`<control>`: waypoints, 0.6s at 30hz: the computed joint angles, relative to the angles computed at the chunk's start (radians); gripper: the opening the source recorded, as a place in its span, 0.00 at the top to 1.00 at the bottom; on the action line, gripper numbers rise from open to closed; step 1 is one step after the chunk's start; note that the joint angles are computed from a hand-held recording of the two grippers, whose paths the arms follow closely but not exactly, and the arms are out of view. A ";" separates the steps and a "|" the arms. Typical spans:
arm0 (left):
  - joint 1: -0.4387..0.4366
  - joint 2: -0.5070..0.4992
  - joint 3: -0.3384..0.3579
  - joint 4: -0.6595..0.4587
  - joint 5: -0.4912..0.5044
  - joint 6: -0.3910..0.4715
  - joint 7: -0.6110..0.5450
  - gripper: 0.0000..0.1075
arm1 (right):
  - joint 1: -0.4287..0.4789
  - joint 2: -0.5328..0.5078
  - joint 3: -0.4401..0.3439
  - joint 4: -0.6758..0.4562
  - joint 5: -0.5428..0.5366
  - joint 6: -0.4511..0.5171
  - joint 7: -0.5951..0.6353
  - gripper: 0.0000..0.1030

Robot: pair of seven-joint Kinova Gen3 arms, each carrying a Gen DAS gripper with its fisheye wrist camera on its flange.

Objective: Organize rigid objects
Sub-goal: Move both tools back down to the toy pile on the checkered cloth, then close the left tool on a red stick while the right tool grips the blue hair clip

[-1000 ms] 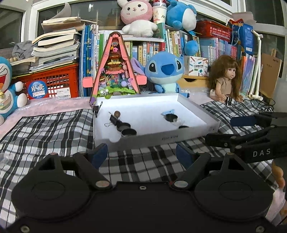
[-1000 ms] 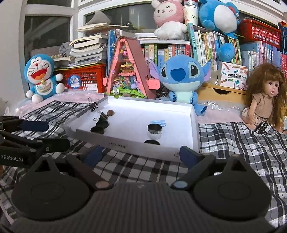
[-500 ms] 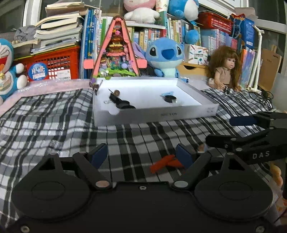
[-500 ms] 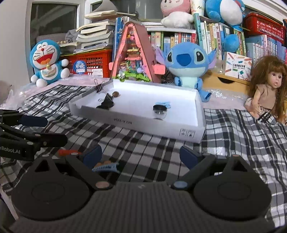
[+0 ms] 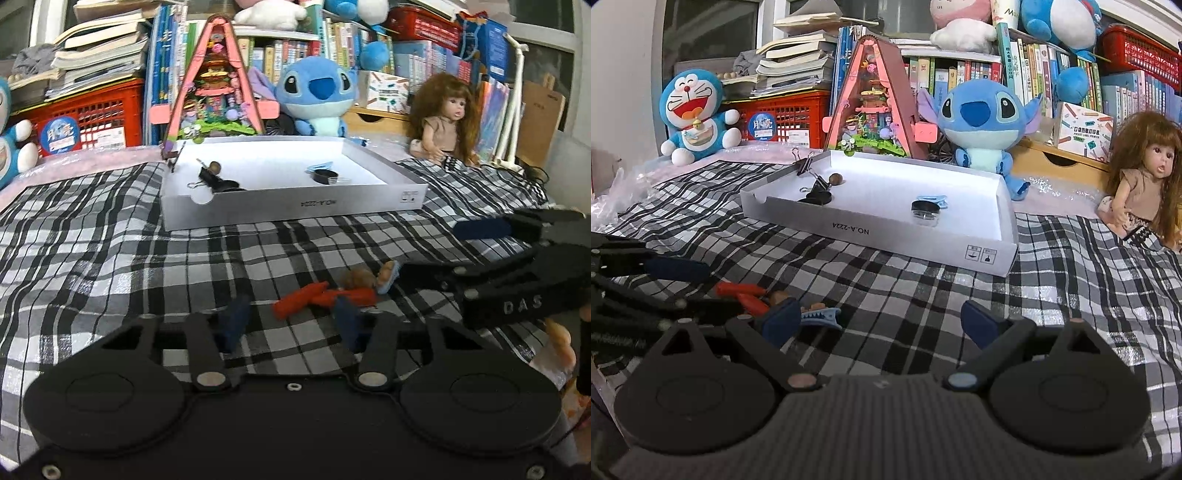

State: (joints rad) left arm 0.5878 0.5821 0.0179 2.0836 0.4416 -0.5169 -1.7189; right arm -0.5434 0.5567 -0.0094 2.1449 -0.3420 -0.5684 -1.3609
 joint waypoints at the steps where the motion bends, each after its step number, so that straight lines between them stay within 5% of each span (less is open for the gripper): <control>1: 0.007 0.000 -0.008 -0.001 0.015 0.004 -0.005 0.61 | 0.002 0.001 -0.002 0.000 0.004 0.003 0.000 0.05; 10: 0.107 0.019 -0.089 -0.024 0.218 -0.004 -0.164 0.65 | -0.067 0.031 0.047 -0.043 -0.058 0.071 0.063 0.05; 18: 0.095 0.025 -0.072 -0.044 0.312 -0.008 -0.218 0.64 | -0.027 0.036 0.035 -0.098 -0.050 0.172 -0.001 0.00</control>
State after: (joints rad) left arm 0.6830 0.6071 -0.0540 2.0393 0.7533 -0.5249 -1.9373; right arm -0.5701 0.5929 0.0255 2.0470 -0.3918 -0.3964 -1.3620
